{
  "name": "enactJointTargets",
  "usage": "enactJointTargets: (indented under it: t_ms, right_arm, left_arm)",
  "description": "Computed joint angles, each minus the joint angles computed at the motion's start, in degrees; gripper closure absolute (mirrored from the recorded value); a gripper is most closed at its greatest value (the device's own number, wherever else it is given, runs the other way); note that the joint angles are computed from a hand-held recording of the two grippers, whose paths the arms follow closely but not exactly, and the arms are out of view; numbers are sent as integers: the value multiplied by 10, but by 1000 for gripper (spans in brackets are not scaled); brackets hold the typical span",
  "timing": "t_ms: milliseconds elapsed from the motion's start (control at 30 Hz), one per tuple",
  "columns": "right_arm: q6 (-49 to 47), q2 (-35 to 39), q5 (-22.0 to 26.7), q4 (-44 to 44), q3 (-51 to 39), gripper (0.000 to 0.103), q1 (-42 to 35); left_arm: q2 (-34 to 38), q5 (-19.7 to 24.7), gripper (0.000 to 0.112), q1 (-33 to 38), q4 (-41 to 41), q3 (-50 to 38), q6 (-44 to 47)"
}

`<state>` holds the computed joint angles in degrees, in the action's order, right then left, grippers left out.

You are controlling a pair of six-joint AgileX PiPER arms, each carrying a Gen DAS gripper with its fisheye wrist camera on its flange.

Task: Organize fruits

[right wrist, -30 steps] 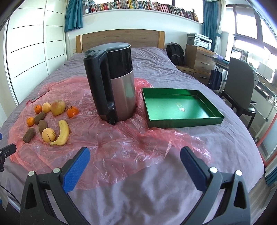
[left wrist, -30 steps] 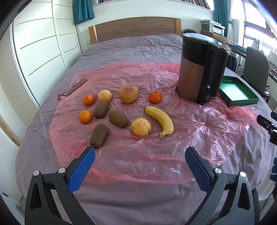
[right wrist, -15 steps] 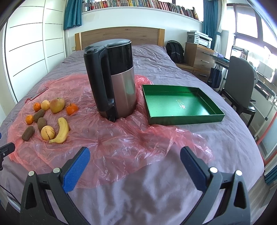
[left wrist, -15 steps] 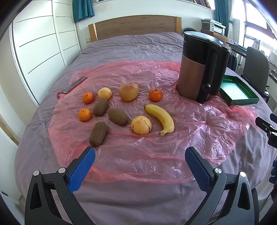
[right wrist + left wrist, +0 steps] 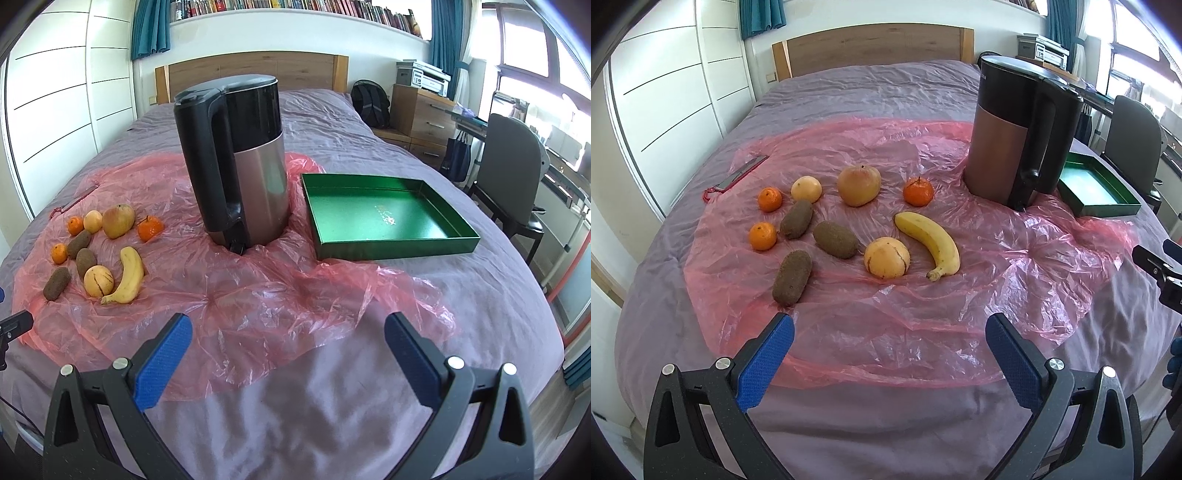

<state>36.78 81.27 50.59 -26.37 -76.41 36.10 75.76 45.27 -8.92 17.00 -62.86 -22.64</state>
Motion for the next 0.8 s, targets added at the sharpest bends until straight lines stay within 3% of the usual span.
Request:
enactJointTargets:
  t_ms: [500, 800]
  right_arm:
    - [-4, 26, -18, 13, -4, 0, 3]
    - [-50, 74, -33, 72, -51, 0, 10]
  left_arm:
    - [33, 15, 10, 24, -59, -19, 71]
    - [58, 17, 10, 76, -74, -23, 85]
